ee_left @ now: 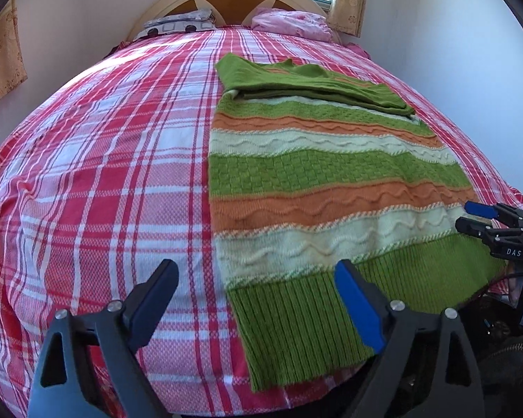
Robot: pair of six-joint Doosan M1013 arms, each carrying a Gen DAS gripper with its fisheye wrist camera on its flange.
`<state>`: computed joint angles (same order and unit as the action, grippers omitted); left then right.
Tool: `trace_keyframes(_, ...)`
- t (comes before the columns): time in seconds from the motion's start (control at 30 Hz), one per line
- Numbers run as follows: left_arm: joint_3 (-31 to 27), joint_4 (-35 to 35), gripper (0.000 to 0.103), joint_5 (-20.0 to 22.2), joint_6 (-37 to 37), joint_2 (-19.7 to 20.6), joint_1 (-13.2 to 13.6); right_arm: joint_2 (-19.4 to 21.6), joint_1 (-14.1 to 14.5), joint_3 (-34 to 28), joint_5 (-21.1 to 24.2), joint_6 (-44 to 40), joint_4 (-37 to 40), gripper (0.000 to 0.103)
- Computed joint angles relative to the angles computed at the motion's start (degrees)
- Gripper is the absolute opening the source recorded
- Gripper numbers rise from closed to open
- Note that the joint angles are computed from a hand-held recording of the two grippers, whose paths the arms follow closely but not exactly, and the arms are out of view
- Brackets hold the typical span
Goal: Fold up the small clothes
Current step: 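Move both grippers to the ribbed green hem and grasp it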
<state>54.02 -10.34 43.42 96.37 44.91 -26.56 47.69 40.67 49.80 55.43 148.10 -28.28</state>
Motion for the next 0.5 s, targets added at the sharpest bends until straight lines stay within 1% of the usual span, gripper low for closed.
trace_keyframes(0.03,0.33,-0.80,0.085,0.51,0.23,-0.13,0.11,-0.24,0.16,0.46,-0.06,0.19,-0.06,0.068)
trace_keyframes(0.13,0.80,-1.63,0.076,2.04,0.71,-0.22,0.07,-0.80,0.64,1.48,0.22,0.86,-0.62,0.068)
trace_keyframes(0.2,0.70,-3.64,0.071,4.14,1.91,0.05,0.17,-1.36,0.87,2.47,-0.23,1.51,-0.86,0.068)
trace_keyframes(0.3,0.09,-6.21,0.058,7.26,2.44,0.71,0.46,-1.88,1.28,3.31,0.00,2.54,-2.17,0.068)
trace_keyframes(0.33,-0.05,-7.13,0.057,7.98,2.35,0.89,0.59,-2.11,1.35,3.70,-0.15,2.90,-2.33,0.068)
trace_keyframes(0.4,0.32,-7.64,0.057,7.62,2.18,0.70,0.69,-2.46,1.42,4.29,-0.53,3.39,-2.41,0.069)
trace_keyframes(0.47,0.29,-7.71,0.056,8.11,2.17,0.66,0.75,-2.81,1.47,4.82,-0.64,3.84,-2.39,0.069)
trace_keyframes(0.5,0.57,-7.69,0.048,8.04,2.16,0.47,0.81,-3.08,1.49,5.23,-0.89,4.21,-2.32,0.069)
